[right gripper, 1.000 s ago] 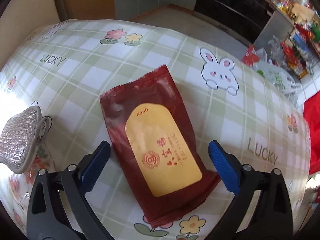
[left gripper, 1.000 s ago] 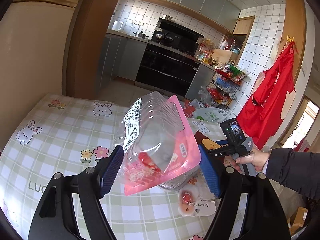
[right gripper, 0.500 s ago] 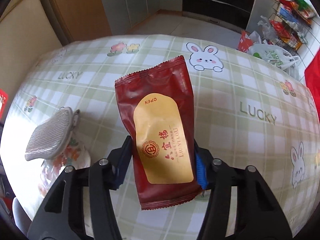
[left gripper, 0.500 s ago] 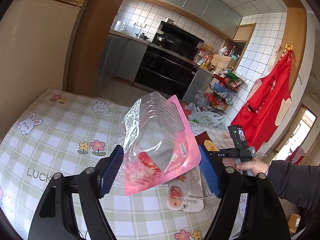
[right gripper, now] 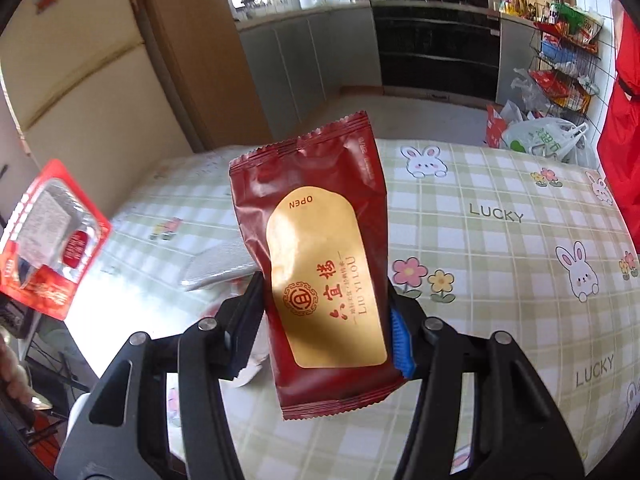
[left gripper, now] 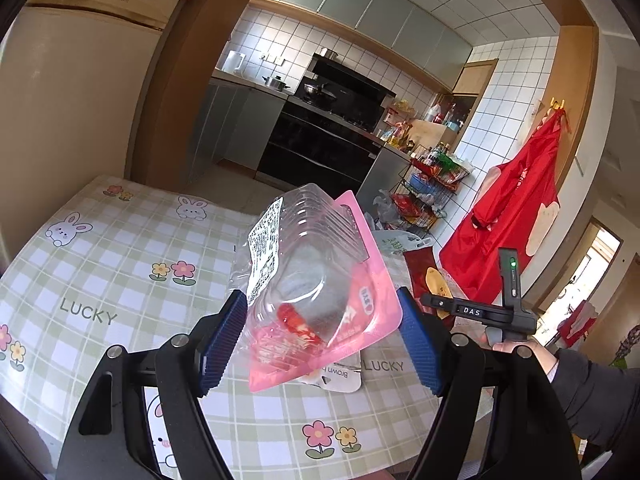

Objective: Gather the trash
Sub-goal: 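Carry the tray over the pink bin with the left tool while the right tool drops the red packet in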

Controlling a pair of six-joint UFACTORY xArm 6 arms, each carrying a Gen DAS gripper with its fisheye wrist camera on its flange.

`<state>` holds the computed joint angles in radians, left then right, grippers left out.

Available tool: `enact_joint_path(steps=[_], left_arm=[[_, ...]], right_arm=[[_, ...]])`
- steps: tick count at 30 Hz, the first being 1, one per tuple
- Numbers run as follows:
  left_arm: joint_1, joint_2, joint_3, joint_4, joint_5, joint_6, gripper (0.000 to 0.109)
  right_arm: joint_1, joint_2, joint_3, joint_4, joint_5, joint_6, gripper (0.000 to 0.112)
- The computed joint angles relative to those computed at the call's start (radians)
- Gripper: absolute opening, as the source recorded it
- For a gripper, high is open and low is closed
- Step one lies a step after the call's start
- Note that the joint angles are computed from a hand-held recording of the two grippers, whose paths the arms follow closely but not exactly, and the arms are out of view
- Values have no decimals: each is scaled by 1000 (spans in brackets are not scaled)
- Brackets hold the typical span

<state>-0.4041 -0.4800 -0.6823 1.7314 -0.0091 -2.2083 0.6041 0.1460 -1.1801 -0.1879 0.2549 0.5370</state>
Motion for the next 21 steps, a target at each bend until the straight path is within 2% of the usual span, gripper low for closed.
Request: enact_joint_path(steps=[4,8,12,18,21], left_arm=[[-68,-101,78,-122,71,101,73],[-130,-189,139,-228,118,180,73],[-190,-272,190,-337,170,280,73],[-290,-368,246,-490,261,426,74],[-342,-400,259,-510,306,444,74]], right_arm=[[39,-140,122,-182,-54,203,56],[76,-272,230,-471,-81,513,56],[136,-393,325,-751,-44,814,56],[218,-523,465,-1056,-21,1285,56],[264,-533,491,-1089,23,1350,56]])
